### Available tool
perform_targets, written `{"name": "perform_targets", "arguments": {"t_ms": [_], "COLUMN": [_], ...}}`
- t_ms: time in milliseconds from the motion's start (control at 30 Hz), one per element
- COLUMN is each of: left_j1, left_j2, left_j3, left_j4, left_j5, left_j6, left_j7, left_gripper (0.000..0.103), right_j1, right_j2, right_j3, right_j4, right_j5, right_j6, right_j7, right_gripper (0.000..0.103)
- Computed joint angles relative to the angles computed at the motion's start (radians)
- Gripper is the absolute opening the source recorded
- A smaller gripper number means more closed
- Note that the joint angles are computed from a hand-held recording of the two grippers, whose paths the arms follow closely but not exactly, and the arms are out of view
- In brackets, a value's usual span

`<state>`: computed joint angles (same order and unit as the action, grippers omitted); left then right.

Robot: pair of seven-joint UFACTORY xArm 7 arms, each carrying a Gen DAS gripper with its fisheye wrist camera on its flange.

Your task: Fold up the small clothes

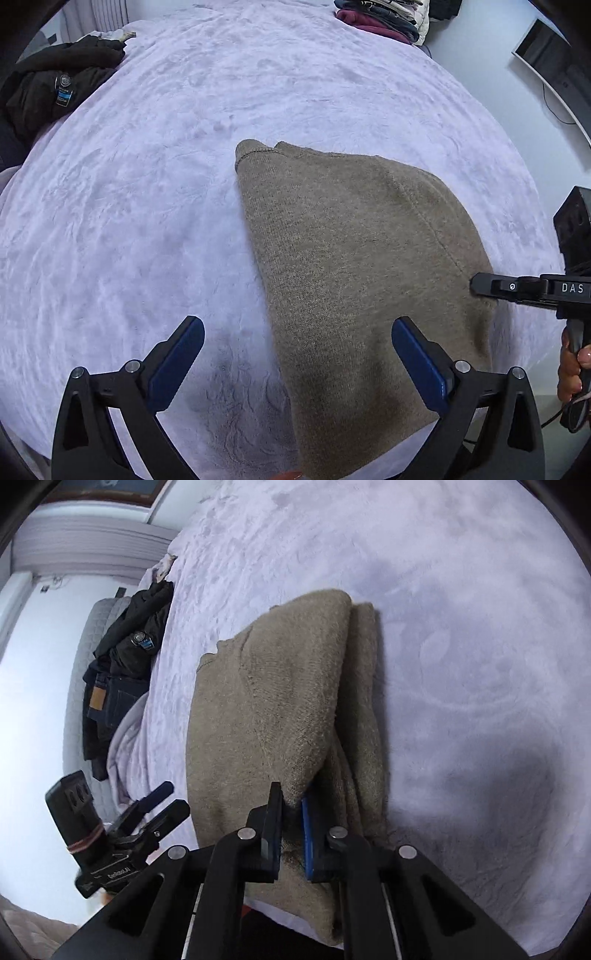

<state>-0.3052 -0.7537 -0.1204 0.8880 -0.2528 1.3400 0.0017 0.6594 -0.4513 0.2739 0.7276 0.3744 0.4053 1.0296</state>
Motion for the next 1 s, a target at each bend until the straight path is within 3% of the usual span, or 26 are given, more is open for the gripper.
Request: {"name": "perform_targets", "arguments": {"t_ms": [100, 233, 300, 367, 433, 600, 867, 933, 1000], "left_j1": [0.001, -0.004, -0.008, -0.012, -0.012, -0.013, -0.028, -0.032, -0.031], "left_j2": [0.041, 0.038, 0.027, 0.026, 0.026, 0.021, -0.021, -0.036, -0.039], "left_j3": [-0.030, -0.045, -0.052, -0.048, -0.048, -0.057, -0.070, -0.048, -0.037], "left_j4": [-0.009, -0.025, -0.031, -0.033, -0.032, -0.035, -0.121, -0.152, -0.155], "left_j5": [0.018, 0.039, 0.056, 0.060, 0.066, 0.084, 0.108, 0.085, 0.074], "left_j6": [-0.031, -0.025, -0.027, -0.016, -0.002, 0.004, 0.003, 0.006, 0.016], "left_j7": [-0.016, -0.043, -0.050, -0.053, -0.062, -0.077, -0.088, -0.086, -0.085], "left_gripper": [0.102, 0.102, 0.102, 0.102, 0.102, 0.102, 0.102, 0.102, 0.102], "right_j1": [-0.035, -0.029, -0.050, -0.063, -0.065, -0.091, -0.031, -0.007, -0.002], "right_j2": [-0.009, -0.003, -0.023, -0.053, -0.078, -0.060, 0.082, 0.095, 0.079], "right_j3": [0.017, 0.009, 0.029, 0.046, 0.060, 0.141, 0.143, 0.131, 0.132], "right_j4": [0.026, -0.035, -0.038, -0.032, -0.020, 0.121, 0.183, 0.129, 0.078], "right_j5": [-0.080, -0.044, -0.062, -0.088, -0.106, -0.237, -0.257, -0.226, -0.224], "right_j6": [0.156, 0.127, 0.146, 0.204, 0.250, 0.398, 0.334, 0.308, 0.244], "right_j7": [-0.002, -0.022, 0.028, 0.076, 0.109, 0.172, 0.094, 0.080, 0.096], "right_gripper": [0.010, 0.013, 0.032, 0.039, 0.039, 0.023, 0.020, 0.010, 0.007]}}
